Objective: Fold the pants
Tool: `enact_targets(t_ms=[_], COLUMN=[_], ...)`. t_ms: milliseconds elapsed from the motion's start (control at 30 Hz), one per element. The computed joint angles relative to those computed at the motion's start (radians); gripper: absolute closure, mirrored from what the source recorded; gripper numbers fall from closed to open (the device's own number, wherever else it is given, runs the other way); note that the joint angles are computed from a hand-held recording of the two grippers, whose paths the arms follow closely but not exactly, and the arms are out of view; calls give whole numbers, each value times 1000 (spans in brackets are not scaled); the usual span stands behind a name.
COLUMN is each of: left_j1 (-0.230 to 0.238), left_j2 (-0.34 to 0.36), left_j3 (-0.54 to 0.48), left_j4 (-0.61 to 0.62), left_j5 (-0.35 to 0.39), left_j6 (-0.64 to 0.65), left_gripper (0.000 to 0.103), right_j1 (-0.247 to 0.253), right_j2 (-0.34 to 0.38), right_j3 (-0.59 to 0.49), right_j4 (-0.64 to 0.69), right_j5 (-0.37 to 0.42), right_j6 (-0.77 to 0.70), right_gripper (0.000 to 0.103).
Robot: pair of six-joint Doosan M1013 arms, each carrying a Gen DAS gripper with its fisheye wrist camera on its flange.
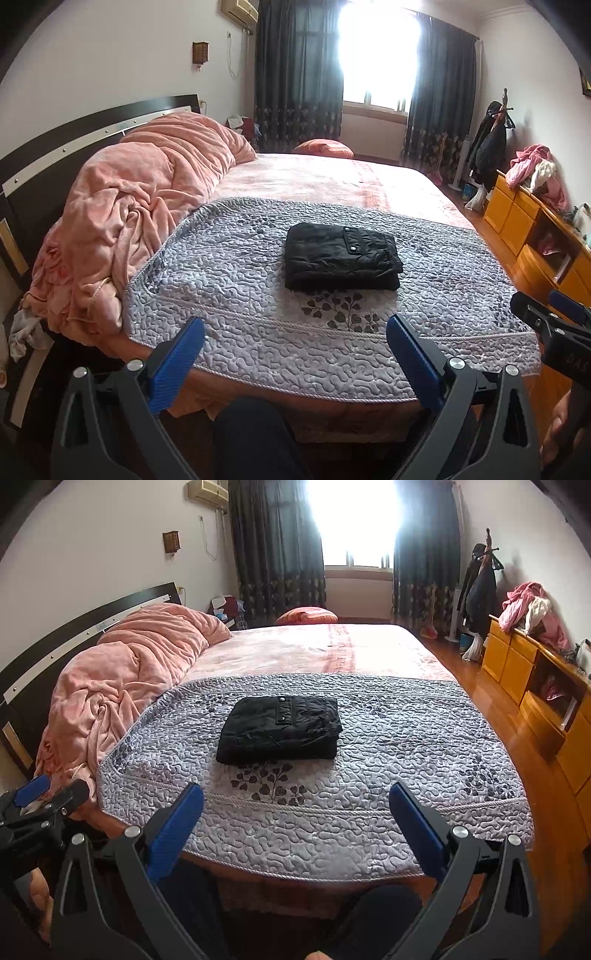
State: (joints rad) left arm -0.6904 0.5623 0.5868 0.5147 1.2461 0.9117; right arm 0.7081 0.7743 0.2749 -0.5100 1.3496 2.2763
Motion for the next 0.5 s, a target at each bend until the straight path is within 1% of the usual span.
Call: enact_targets(t_ms=[133, 200, 500], left_j1=[5, 5, 8], left_j2=[8, 10, 15], left_j3=[-13, -15, -24], left_j4=[-8, -11, -21], left_j5=[1, 0, 1], left_j6=[9, 11, 18], left_gripper=[4, 4, 4], right_j1=[-4, -3, -6], right_j2=[23, 18, 40], right_j3=[-42, -34, -70], right_j4=[7, 5, 6], right_j5=[21, 17, 37], right_j6=[-14, -11, -23], right_gripper=[3, 3, 3])
